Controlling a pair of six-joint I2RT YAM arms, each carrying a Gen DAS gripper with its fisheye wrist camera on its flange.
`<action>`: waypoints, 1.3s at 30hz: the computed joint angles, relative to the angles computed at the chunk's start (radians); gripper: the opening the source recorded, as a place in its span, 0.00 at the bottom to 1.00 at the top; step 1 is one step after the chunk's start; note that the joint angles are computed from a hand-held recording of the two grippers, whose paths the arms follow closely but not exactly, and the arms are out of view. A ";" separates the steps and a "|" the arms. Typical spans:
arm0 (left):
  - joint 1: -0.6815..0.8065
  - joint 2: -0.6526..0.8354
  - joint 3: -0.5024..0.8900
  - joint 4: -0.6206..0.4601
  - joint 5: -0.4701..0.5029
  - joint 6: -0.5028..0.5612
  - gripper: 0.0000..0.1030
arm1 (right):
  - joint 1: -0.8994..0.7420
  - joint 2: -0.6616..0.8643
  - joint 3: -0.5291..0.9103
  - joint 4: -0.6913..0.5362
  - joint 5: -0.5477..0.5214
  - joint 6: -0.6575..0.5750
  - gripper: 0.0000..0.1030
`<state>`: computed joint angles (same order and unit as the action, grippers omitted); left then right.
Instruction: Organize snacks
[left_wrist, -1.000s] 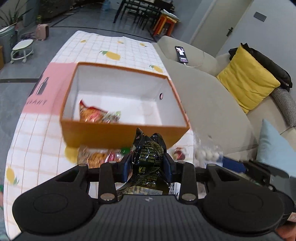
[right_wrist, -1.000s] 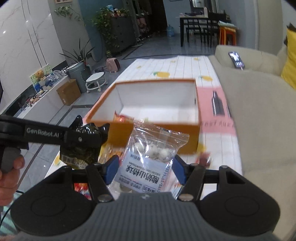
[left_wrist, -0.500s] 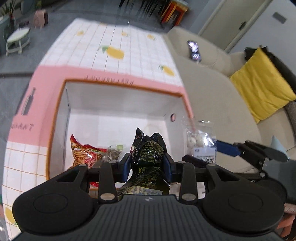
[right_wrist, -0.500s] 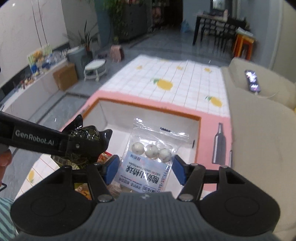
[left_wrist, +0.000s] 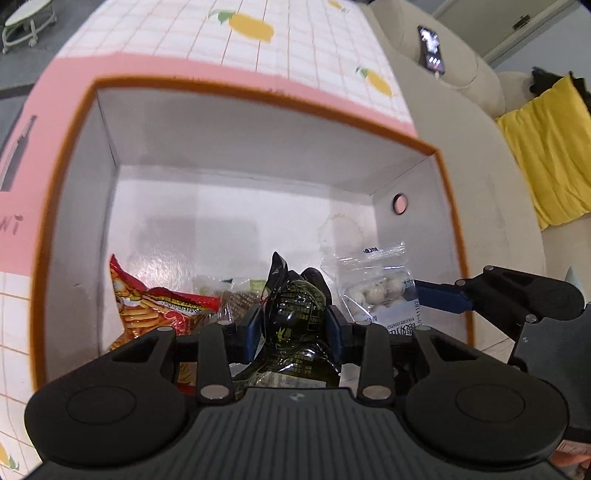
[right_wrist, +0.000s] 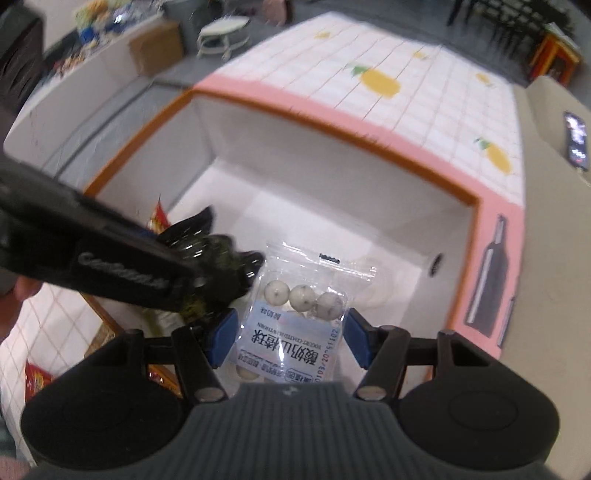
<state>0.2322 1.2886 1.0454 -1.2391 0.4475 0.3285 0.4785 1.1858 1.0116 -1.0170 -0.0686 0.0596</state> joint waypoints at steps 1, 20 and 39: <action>-0.008 0.017 0.000 0.008 0.006 -0.012 0.40 | 0.005 0.024 0.004 -0.003 0.013 -0.002 0.59; -0.065 0.074 -0.015 0.026 -0.029 -0.015 0.41 | 0.036 0.196 0.033 -0.016 0.066 -0.056 0.63; 0.073 -0.178 0.071 -0.141 -0.014 0.124 0.43 | 0.151 0.006 0.087 -0.158 0.198 0.074 0.70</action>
